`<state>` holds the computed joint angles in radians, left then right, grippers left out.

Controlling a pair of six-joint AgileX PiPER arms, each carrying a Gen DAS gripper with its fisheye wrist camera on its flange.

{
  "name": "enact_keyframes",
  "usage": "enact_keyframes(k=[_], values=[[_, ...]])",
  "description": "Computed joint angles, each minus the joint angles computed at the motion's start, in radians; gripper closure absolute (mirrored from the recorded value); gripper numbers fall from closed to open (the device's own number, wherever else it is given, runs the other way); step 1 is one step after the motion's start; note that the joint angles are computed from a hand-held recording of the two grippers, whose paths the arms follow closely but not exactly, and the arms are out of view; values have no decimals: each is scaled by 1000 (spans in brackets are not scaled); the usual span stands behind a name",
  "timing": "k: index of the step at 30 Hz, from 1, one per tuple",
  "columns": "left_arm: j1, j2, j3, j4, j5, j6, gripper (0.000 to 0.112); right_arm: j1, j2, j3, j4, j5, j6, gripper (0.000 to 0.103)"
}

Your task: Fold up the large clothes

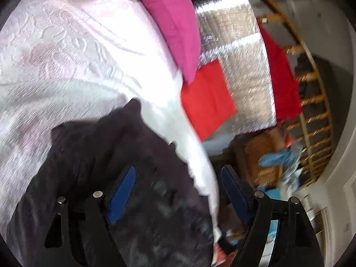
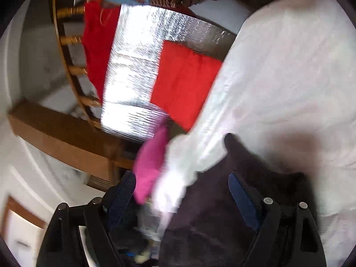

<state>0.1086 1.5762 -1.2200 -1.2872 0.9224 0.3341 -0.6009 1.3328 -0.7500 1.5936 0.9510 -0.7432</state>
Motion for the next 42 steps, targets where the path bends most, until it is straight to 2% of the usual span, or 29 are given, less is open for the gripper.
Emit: enact_keyframes(k=[2, 4, 6, 8, 10, 11, 13, 16, 18, 20, 21, 22, 24, 26, 27, 28, 30, 31, 34, 35, 36, 37, 38, 40, 42], values=[[-25, -55, 0, 157, -26, -68, 32, 30, -48, -56, -200, -79, 147, 15], [-64, -131, 19, 357, -65, -162, 32, 20, -91, -75, -349, -74, 239, 15], [-78, -187, 28, 509, -66, -239, 32, 24, -124, -99, -519, -75, 351, 15], [-104, -252, 55, 707, -71, -346, 32, -8, -155, -86, -605, -38, 378, 15], [-119, -311, 93, 883, -75, -452, 32, -84, -182, -52, -623, 49, 329, 16], [-130, -334, 98, 979, -60, -525, 32, -90, -193, -43, -637, 66, 323, 17], [-144, -367, 118, 1092, -53, -613, 32, -118, -245, -23, -695, 95, 308, 20], [-132, -332, 119, 1183, -18, -677, 32, -64, -270, -13, -791, 88, 350, 31], [-116, -282, 112, 1118, -9, -624, 32, 23, -220, 2, -858, 42, 410, 57], [-114, -259, 122, 1052, -23, -562, 34, 98, -197, 12, -924, -9, 478, 64], [-131, -262, 125, 1056, -39, -554, 40, 119, -207, 1, -942, -25, 513, 73], [-149, -261, 122, 1065, -49, -548, 46, 111, -233, -5, -933, -28, 515, 76], [-187, -248, 115, 1109, -71, -567, 47, 92, -285, -23, -915, -34, 512, 82], [-236, -221, 109, 1201, -93, -637, 46, 161, -321, -28, -1036, -125, 610, 82], [-247, -196, 104, 1223, -101, -659, 41, 176, -294, -19, -1067, -151, 634, 82], [-250, -178, 105, 1234, -116, -680, 34, 171, -228, -17, -1058, -137, 624, 82], [-232, -168, 102, 1207, -117, -671, 31, 118, -139, 20, -948, -123, 536, 80], [-207, -172, 96, 1164, -96, -648, 31, 102, -153, 26, -924, -130, 523, 79], [-171, -215, 95, 1110, -64, -631, 34, 26, -218, -2, -869, -64, 486, 78], [-176, -235, 101, 1118, -76, -639, 34, -18, -244, 2, -824, -38, 452, 70], [-186, -280, 117, 1129, -90, -645, 34, -58, -265, 6, -786, -9, 421, 41], [-201, -315, 127, 1147, -99, -654, 34, -104, -293, 12, -735, 27, 382, 23], [-236, -359, 135, 1195, -105, -685, 34, -130, -320, 18, -708, 46, 360, 10], [-339, -434, 147, 1352, -110, -806, 33, -136, -421, 28, -694, 53, 342, 10], [-467, -492, 165, 1529, -104, -954, 33, -69, -516, 22, -755, 33, 394, 11]])
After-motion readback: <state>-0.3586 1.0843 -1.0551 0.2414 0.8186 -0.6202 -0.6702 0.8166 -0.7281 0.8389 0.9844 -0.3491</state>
